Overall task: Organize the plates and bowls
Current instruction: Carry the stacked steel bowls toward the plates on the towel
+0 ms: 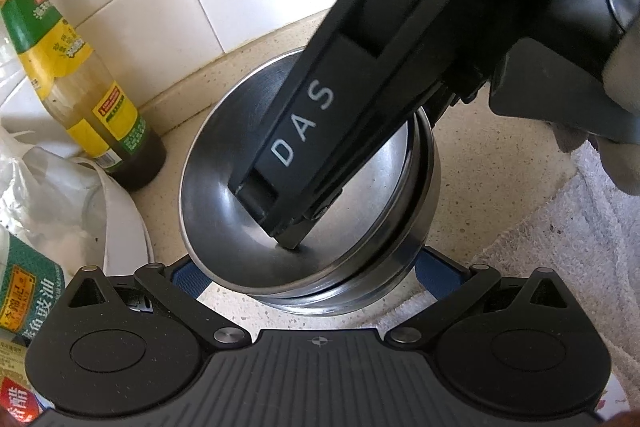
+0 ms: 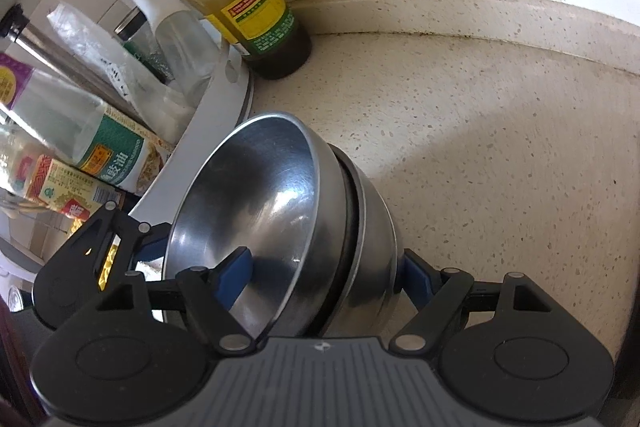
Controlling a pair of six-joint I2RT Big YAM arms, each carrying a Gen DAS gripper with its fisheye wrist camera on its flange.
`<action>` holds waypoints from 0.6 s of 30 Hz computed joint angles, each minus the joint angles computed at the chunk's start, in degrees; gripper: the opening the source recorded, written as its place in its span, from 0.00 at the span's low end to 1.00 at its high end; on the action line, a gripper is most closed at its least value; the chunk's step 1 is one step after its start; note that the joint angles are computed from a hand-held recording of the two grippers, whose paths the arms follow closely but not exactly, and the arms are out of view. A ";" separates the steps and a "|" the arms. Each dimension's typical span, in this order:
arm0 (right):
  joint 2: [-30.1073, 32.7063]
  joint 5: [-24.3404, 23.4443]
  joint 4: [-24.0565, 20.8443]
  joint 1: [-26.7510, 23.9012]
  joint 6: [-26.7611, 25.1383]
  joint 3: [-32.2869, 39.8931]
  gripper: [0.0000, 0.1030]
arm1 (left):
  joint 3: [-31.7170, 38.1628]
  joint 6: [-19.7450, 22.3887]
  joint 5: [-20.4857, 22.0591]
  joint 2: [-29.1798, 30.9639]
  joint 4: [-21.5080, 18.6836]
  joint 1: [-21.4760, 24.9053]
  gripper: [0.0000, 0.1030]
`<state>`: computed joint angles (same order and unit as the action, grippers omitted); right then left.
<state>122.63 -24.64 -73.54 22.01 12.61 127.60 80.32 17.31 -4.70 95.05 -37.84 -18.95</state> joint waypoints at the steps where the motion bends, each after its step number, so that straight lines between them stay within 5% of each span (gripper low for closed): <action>1: 0.17 -0.31 -0.21 -0.03 -0.31 0.29 0.88 | 0.07 -0.35 -0.10 0.00 -0.21 0.05 1.00; 18: -1.79 -6.98 -3.80 0.43 -8.72 3.15 0.88 | -2.31 -9.28 -12.20 -7.02 -3.88 -4.29 1.00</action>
